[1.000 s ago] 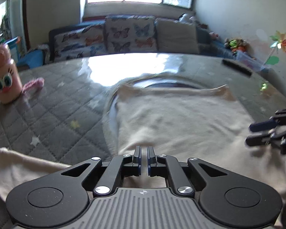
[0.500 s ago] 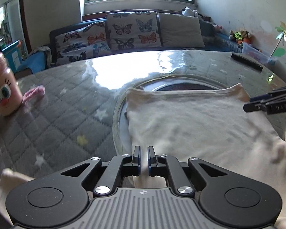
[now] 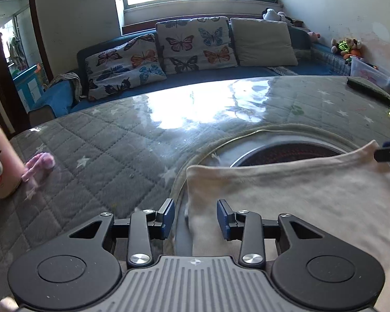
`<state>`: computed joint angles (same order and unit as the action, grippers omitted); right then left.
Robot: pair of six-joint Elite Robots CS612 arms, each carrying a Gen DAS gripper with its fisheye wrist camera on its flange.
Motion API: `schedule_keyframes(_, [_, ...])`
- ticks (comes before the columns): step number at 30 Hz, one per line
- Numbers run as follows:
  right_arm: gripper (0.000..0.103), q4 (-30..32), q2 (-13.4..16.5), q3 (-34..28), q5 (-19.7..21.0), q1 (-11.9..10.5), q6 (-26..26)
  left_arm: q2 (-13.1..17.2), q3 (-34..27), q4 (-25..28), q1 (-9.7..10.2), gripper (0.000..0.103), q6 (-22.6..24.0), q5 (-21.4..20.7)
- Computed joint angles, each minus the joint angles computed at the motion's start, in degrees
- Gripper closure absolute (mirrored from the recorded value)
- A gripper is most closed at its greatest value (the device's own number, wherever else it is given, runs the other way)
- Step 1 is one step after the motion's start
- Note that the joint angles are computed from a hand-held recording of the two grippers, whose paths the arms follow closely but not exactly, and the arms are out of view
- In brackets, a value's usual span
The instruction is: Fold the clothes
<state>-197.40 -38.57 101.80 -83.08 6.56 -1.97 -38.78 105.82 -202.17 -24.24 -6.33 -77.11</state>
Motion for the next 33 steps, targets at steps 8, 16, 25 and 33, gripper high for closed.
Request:
schedule_keyframes(8, [0.097,-0.14,0.94,-1.71,0.12,0.19,-0.04,1.33,-1.13,-2.83,0.24,0.100,0.23,1.37])
schedule_keyframes(16, [0.093,1.40,2.51,-5.24,-0.57,0.88,-0.69,1.16,-1.81,-1.34,0.72,0.097,-0.98,2.24])
schedule_keyframes(25, [0.075,-0.47,-2.57,2.38,5.32,0.74,-7.16,-1.77,3.71,-3.44,-1.06,0.093,2.19,0.77])
schedule_keyframes(33, [0.071,-0.37,-6.42,11.16,10.43,1.58,-14.18,-4.84,12.15,-8.11,-4.19,0.080,5.04,-1.51])
